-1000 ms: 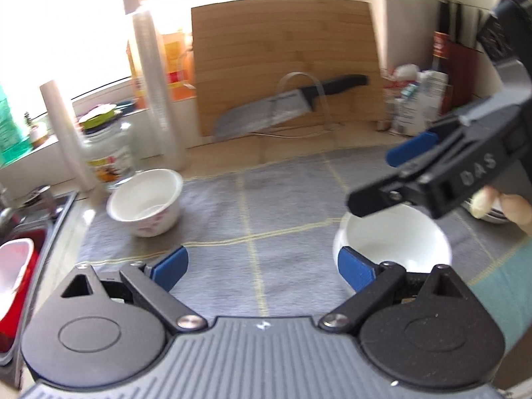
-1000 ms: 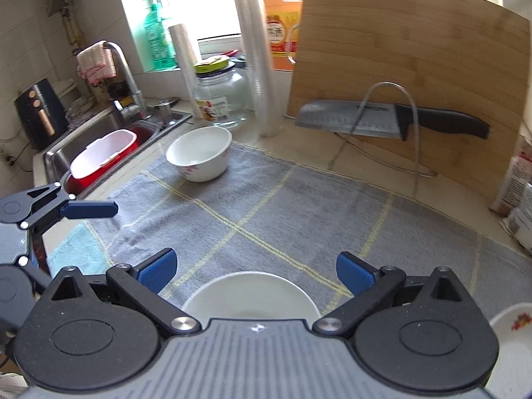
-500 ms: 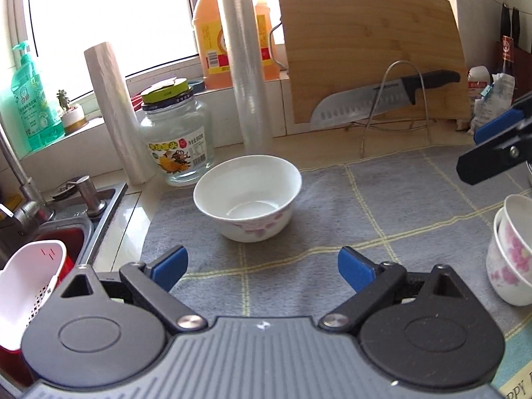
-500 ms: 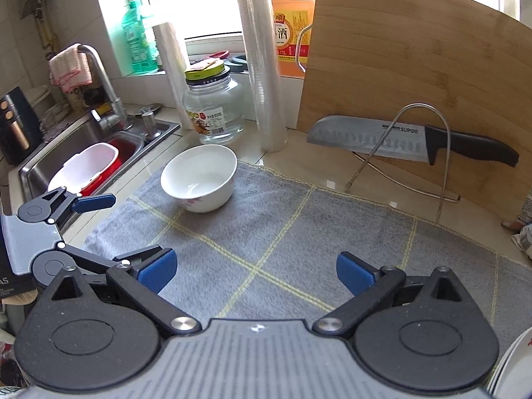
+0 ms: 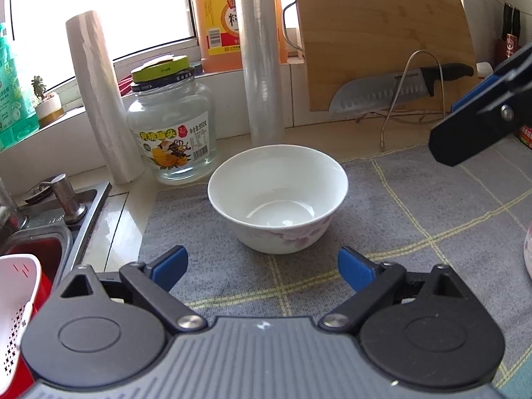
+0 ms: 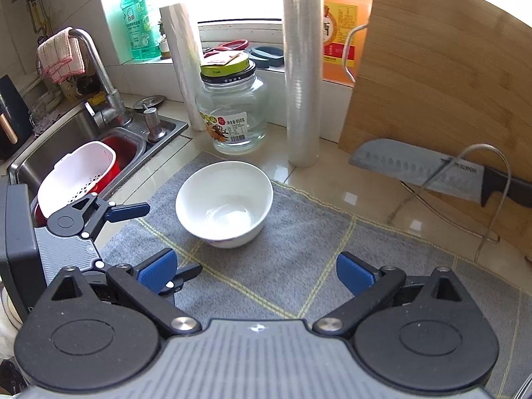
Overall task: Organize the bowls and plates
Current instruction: 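Move the right gripper to the next white pink-flower bowl, then grasp the bowl rim with the right gripper and lift it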
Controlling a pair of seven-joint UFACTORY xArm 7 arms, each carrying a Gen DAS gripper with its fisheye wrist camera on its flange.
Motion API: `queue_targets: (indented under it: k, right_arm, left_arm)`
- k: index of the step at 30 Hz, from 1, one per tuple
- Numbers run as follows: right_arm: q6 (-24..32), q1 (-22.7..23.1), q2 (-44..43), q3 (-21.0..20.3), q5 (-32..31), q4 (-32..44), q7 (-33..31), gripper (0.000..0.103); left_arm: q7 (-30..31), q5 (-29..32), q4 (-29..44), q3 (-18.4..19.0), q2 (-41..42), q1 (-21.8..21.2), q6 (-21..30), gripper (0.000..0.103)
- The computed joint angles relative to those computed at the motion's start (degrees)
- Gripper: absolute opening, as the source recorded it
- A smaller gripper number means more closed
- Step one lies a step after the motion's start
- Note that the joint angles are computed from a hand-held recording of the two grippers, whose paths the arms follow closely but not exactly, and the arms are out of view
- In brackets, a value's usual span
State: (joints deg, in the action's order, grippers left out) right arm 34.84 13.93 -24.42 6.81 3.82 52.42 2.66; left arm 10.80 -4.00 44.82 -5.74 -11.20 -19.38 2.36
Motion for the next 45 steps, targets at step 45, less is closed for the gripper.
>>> queue_targets:
  k: [45]
  right_arm:
    - [3.6,-0.7,27.9,0.1,7.5,23.1,-11.9,0.068]
  left_arm:
    - [47.2,-47.1,10.7,-0.3,7.3,-2.7,6.0,0.085]
